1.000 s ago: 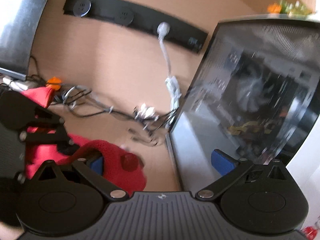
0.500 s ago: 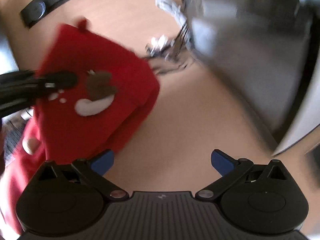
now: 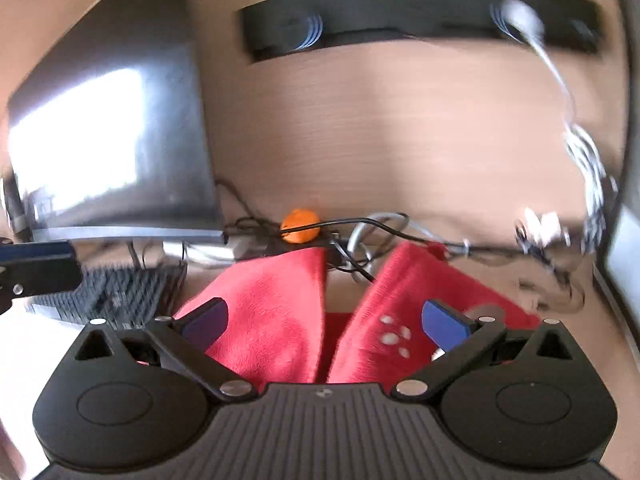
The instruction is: Fold clothes
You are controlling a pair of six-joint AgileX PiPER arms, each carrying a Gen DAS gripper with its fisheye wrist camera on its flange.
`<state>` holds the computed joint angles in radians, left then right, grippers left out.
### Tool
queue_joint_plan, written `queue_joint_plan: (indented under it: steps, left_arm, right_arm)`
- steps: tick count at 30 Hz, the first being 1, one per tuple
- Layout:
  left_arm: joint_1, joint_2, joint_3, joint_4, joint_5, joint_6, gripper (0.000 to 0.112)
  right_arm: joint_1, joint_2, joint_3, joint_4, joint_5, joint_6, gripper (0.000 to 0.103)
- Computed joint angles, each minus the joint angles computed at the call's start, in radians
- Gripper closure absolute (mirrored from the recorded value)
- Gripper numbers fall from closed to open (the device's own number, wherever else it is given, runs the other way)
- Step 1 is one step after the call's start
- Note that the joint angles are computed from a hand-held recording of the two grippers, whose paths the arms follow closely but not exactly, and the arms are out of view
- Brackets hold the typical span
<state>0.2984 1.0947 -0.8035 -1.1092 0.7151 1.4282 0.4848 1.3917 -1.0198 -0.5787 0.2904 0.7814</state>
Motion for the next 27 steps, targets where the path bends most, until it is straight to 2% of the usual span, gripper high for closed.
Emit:
queue_joint_plan:
  steps: [2, 4, 6, 7, 9, 12, 14, 16, 20, 23, 25, 27]
  left_arm:
    - [0.088, 0.025, 0.009, -0.001, 0.072, -0.028, 0.087]
    - [0.081, 0.074, -0.008, 0.002, 0.114, -0.049, 0.078]
    - [0.023, 0.108, -0.019, -0.014, 0.122, -0.026, 0.062]
    - [-0.024, 0.119, -0.025, -0.024, 0.117, -0.024, 0.058]
    - [-0.116, 0.175, -0.063, -0.047, 0.131, -0.031, 0.041]
    - [-0.250, 0.300, -0.150, -0.063, 0.124, -0.040, 0.026]
    - [-0.350, 0.419, -0.257, -0.020, 0.081, -0.130, 0.022]
    - [-0.424, 0.543, -0.383, 0.038, 0.061, -0.249, 0.020]
    - [-0.497, 0.752, -0.618, 0.192, 0.068, -0.522, 0.019]
    - [-0.517, 0.847, -0.717, 0.247, 0.092, -0.615, 0.019]
    - [-0.530, 0.876, -0.742, 0.269, 0.100, -0.637, 0.019]
    - [-0.548, 0.865, -0.719, 0.276, 0.073, -0.617, 0.030]
  right_arm:
    - [0.022, 0.003, 0.002, -0.077, 0.029, 0.056, 0.000]
    - [0.001, -0.021, 0.029, -0.073, 0.045, 0.070, 0.000]
    - [-0.023, -0.049, 0.064, -0.144, 0.092, 0.165, 0.000]
    - [-0.033, -0.072, 0.087, -0.165, 0.120, 0.204, 0.000]
    - [-0.089, -0.146, 0.157, -0.106, 0.135, 0.177, 0.000]
    - [-0.143, -0.270, 0.245, 0.009, 0.182, 0.094, 0.000]
    - [-0.158, -0.356, 0.307, 0.016, 0.214, 0.082, 0.000]
    - [-0.141, -0.417, 0.355, -0.043, 0.258, 0.139, 0.000]
    - [-0.122, -0.516, 0.434, -0.073, 0.324, 0.175, 0.000]
    - [-0.139, -0.577, 0.473, -0.025, 0.356, 0.127, 0.000]
    - [-0.176, -0.582, 0.486, 0.011, 0.346, 0.091, 0.000]
    - [-0.220, -0.583, 0.492, 0.055, 0.329, 0.045, 0.000]
